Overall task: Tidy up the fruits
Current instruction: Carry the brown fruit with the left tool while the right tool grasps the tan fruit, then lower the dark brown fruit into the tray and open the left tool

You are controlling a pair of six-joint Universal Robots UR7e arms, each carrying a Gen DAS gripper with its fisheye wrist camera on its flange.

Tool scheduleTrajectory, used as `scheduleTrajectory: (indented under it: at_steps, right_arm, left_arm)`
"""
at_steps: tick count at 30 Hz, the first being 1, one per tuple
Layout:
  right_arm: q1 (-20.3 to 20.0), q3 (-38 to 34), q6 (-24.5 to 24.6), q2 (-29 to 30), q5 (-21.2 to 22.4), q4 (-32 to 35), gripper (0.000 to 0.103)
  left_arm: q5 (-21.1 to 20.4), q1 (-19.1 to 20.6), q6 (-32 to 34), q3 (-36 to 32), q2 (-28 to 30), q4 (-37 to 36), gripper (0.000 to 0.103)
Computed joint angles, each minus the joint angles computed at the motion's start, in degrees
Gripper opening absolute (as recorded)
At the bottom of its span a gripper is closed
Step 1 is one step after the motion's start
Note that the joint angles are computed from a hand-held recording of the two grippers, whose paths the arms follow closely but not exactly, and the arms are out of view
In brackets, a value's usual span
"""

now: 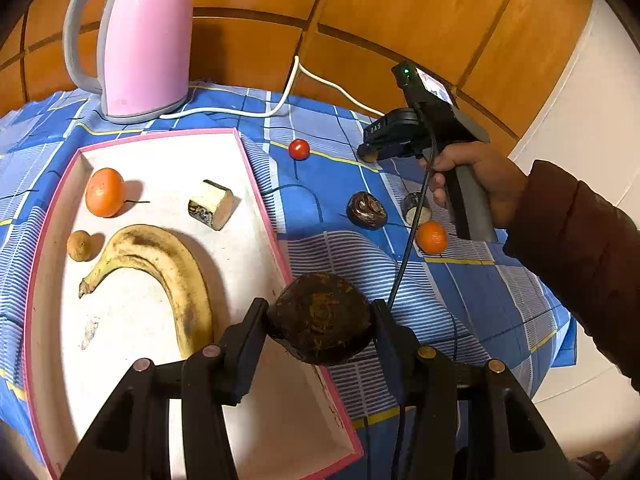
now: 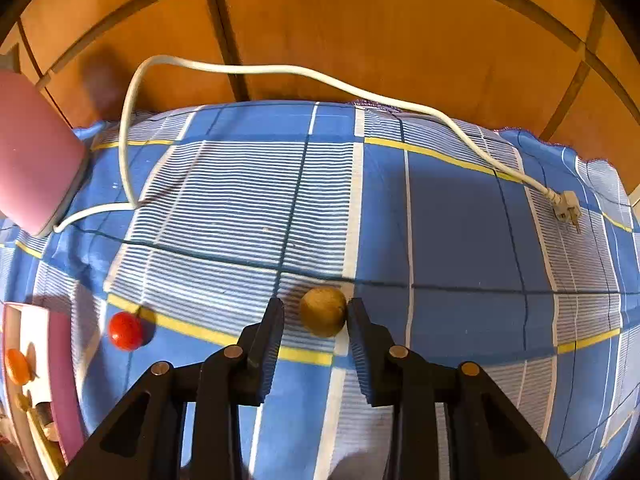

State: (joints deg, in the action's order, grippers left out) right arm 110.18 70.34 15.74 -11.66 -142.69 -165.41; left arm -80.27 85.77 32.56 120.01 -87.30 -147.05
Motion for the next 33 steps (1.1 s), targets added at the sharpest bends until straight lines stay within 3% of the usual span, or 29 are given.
scheduleTrajectory:
  at_steps: [5, 11, 17, 22, 28, 33]
  right_arm:
    - [0.35, 2.25, -2.44, -0.89, 1.02, -2.58, 0.024]
    - [2.79, 11.25, -4.6, -4.65, 5.92, -12.95, 0.024]
    - [7.0, 18.64, -10.56, -5.6, 8.79, -20.29, 0.024]
    - [8.96, 24.9, -6.34, -5.47, 8.41, -22.02, 0.024]
    - [8.55, 29.75, 0.68, -4.66, 8.63, -23.5, 0.024]
    - [8.58, 30.49, 0.92, -3.86, 8.19, -27.72, 0.024]
  left_arm:
    - [0.28, -0.02, -0.61, -0.22, 0.17, 0.1, 0.052]
    - [0.74, -0.93, 0.08, 1.24, -0.6, 0.07, 0.052]
    - [0.67, -1.48, -0.04, 2.24, -1.94, -0.26, 0.052]
    - [0.73, -1.46, -0.56, 2.89, -3.37, 0.4, 0.052]
    - [0.93, -2.12, -0.17, 4.34, -5.46, -0.2, 0.052]
    - [0.94, -2.14, -0.07, 4.55, -6.59, -0.42, 0.052]
